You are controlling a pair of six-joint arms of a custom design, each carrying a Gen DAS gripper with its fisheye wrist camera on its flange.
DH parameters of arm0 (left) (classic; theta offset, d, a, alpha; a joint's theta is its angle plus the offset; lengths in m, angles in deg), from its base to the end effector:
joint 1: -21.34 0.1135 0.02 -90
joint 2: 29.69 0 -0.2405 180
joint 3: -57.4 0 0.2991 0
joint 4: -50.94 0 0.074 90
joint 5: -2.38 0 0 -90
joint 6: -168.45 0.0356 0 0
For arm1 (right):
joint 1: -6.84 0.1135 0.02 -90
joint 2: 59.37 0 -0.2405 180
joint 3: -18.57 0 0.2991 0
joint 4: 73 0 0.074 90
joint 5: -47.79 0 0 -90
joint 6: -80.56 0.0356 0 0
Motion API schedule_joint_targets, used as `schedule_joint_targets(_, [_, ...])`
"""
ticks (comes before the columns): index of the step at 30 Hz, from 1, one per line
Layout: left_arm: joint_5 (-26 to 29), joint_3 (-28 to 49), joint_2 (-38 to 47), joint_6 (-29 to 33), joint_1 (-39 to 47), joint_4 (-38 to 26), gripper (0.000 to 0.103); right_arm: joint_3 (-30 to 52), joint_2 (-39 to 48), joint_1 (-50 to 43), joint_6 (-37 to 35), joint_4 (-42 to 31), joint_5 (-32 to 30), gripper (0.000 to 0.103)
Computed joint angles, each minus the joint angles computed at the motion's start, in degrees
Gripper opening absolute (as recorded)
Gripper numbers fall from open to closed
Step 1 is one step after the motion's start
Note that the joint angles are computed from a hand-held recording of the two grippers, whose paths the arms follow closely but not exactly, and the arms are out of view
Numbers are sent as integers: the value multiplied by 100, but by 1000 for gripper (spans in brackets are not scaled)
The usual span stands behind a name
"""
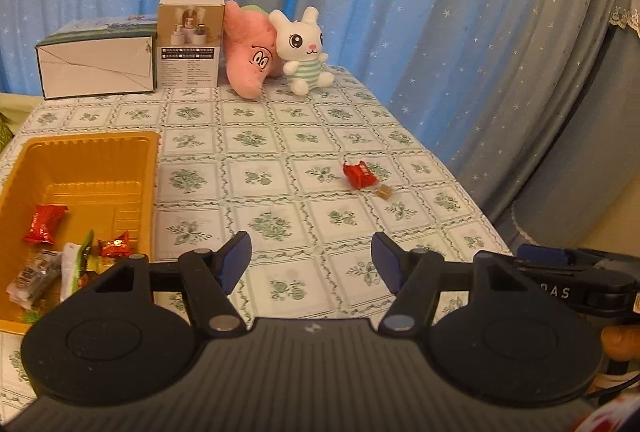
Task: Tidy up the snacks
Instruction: 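Move both tools back toward the last small red candy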
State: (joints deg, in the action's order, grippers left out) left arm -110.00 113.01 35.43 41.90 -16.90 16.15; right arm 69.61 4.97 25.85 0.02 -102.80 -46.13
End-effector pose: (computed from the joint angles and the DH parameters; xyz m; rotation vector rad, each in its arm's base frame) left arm 0.2364 -0.1691 0.2076 -0.1561 2.2776 -0.2247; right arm 0.2705 0.0958 0.1866 -0.2298 2.3327 0.3277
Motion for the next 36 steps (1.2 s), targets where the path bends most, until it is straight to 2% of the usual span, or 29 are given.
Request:
schedule_joint_targets(4, [284,209,324,-43,89,52,58,27,77,-119,-55,41,-69,70])
schedule_joint_targets(9, [503,397,732,-10,119,160,58,65,247,-214,-90,142,-120,70])
schedule_joint_targets(14, [456,538,1079,71,175,387,63,142,505,-294,-153,287,-171,70])
schedule_joint_targets(20, [394,1073,1828,605,365,555,68,377,1054,-400,-224,677,-329,70])
schedule_joint_targets(26, [568,1850,2876,1209,676,744,68,790,1978,-495,-237,1284,-412,70])
schedule_joint_targets(31, [712,2512,3796,1748,889,1012,68,1337,2954,-594,-651,1787,-574,70])
schedule_joint_targets(36, [953,3070,4561,2285,1081,1439,70,2071,3928,-763,-1117,1940,-754,70])
